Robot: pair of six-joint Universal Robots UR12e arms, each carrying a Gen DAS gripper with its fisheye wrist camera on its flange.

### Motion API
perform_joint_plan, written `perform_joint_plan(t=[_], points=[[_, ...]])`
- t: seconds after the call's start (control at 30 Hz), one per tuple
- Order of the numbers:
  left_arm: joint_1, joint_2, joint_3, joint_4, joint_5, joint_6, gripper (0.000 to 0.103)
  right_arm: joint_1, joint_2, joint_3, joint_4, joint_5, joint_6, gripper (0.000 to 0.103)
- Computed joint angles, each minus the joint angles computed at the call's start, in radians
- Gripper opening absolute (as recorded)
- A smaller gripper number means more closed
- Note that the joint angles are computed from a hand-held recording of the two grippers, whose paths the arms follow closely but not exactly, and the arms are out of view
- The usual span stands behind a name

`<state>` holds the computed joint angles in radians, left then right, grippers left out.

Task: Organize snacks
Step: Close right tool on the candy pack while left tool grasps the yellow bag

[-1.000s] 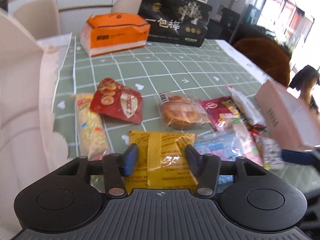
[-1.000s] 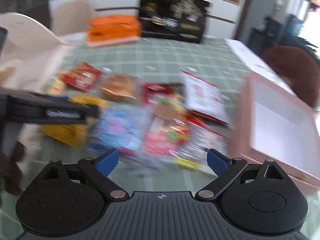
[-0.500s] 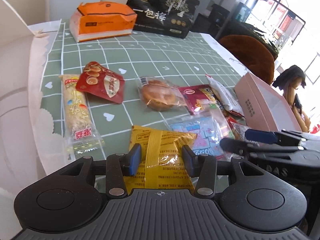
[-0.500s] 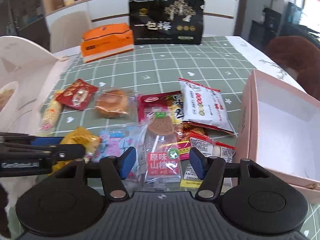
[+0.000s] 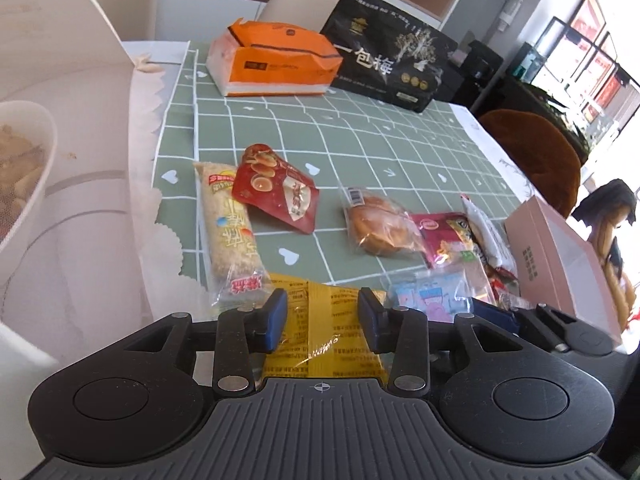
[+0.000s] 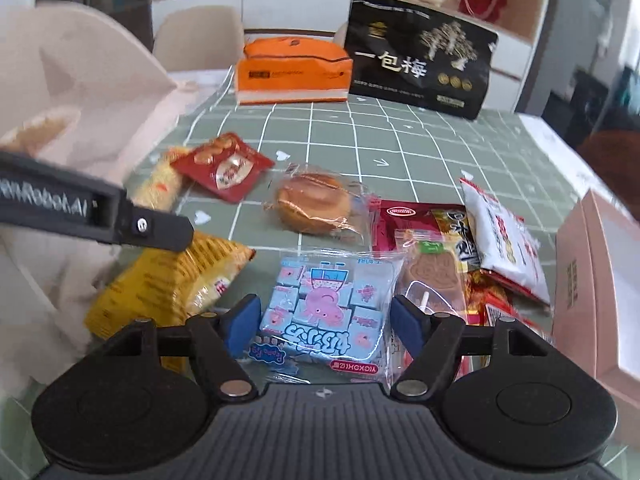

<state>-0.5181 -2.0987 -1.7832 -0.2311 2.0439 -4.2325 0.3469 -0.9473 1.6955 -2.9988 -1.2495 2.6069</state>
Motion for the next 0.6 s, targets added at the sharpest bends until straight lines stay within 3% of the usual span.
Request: perform_joint_plan(t=[0.03, 0.17, 0.27, 0.37, 0.5, 0.6], points=[[-0.005, -0.002, 0.008, -0.020, 0.011, 0.015, 0.045, -0.001, -0.005, 0.001, 0.009, 0.002, -0.003, 0.062], [-0.024, -0.016, 0.052, -0.125, 0.060, 0.106, 0.051, -0.032, -0.035, 0.009, 0.096, 0.056, 0.016, 0.062], [-0.018, -0.025, 0.077, -0.155, -0.022, 0.151, 0.053, -0.063, -0.068, 0.045, 0.116, 0.053, 0.043, 0.062], [-0.029, -0.045, 0.103, -0.134, -0.057, 0.214, 0.056, -0.104, -0.104, 0.088, 0.121, 0.072, 0.068, 0.062], [-0.037, -0.069, 0.106, 0.012, -0.205, 0.305, 0.055, -0.158, -0.148, 0.152, 0.098, 0.055, 0.110, 0.062], [-0.070, -0.084, 0.136, -0.031, -0.162, 0.401, 0.056, -0.190, -0.164, 0.190, 0.080, 0.017, 0.135, 0.062]])
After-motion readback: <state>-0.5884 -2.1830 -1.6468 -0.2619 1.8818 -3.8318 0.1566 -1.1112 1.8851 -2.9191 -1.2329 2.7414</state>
